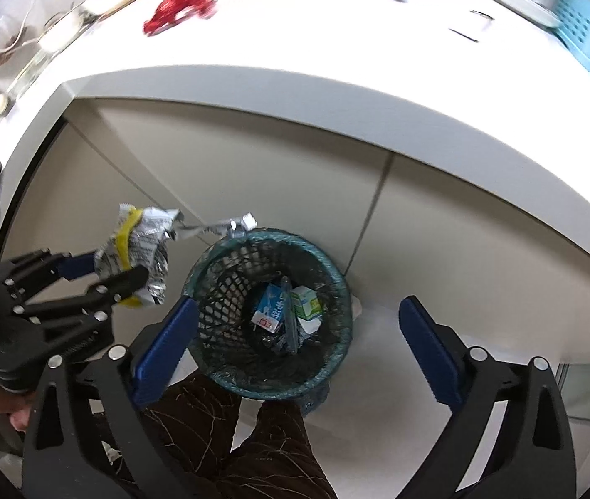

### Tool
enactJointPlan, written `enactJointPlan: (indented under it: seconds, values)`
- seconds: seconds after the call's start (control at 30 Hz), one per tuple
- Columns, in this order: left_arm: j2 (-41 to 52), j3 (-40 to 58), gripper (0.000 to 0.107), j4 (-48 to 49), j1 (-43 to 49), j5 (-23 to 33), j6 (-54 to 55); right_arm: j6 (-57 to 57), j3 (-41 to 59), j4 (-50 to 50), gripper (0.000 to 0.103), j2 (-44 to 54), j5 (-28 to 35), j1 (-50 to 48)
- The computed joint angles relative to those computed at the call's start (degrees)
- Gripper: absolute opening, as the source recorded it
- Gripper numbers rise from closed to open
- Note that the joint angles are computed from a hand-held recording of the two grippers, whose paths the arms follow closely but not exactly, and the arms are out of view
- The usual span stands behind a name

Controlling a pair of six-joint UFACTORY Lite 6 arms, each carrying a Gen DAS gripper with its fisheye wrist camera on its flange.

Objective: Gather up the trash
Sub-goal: 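Open the right tool to drop the clear tube while the left holds the wrapper, then open the left tool to drop the yellow wrapper into the bin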

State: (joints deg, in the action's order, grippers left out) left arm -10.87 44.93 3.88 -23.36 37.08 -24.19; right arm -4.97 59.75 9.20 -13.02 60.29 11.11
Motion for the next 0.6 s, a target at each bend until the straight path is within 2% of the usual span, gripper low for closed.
enactJointPlan:
  seconds: [0.23,0.6]
  values:
    - [6.3,2.03,0.044,-0.12,-3.68,-2.62,-0.47,-1.22,0.15,-0.45,0.093,-2.19,2.77,-5.7]
    - [7.71,2.23,0.05,-1.04,-5.96,-3.22,0.09,-5.17,0.82,0.99,0.093,-1.65,3.83,-12.04]
